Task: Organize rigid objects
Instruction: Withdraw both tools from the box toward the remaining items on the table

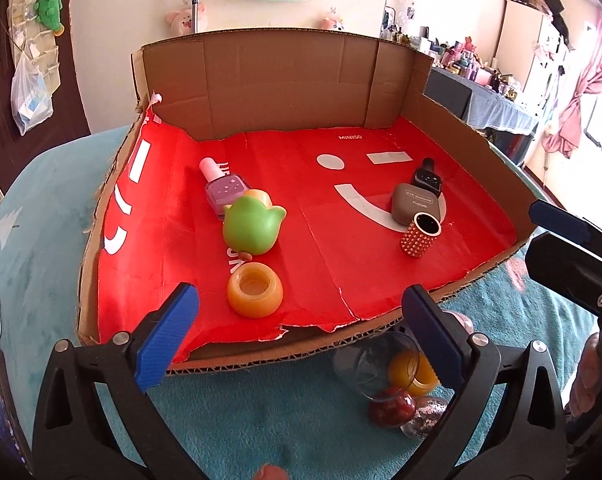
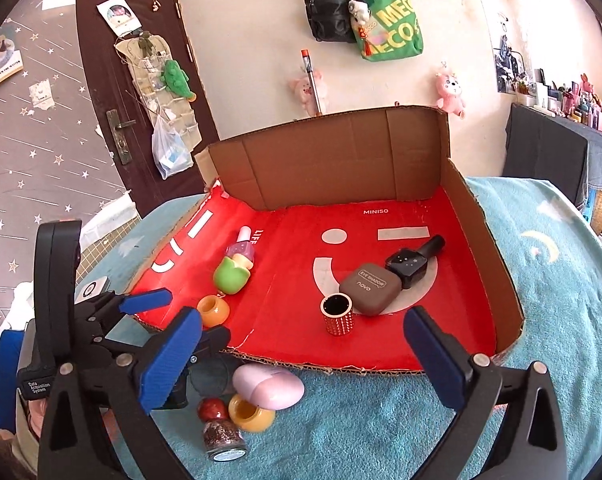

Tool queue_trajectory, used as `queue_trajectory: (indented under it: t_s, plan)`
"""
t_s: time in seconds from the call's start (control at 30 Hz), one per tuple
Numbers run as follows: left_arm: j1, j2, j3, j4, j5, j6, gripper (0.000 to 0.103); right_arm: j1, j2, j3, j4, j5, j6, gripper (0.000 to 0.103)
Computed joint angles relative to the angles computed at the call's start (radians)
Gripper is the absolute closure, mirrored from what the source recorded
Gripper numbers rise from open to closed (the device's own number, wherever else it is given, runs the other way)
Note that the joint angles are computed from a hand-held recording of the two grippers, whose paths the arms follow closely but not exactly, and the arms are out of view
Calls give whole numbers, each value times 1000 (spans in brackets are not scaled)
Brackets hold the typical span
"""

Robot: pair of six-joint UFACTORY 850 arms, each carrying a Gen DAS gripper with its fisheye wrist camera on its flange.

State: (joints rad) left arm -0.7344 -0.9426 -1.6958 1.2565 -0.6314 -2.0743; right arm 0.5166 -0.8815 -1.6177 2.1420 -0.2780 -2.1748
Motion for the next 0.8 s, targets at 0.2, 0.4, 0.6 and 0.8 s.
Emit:
queue_trajectory:
  t_s: [0.2, 0.4, 0.6, 0.8]
  plan:
    - [-11, 24, 34, 35, 1, -50, 0, 2, 19, 30, 62, -13, -66, 0]
    - [-31, 46, 68, 77, -37, -114, 0, 5, 39, 65, 135, -37, -137, 0]
    - [-49, 62, 90, 91, -70, -151, 0, 5, 59, 103, 193, -57, -184, 0]
    - [-66, 64, 102, 90, -115, -173, 0, 9, 81, 144, 271, -65, -263, 0]
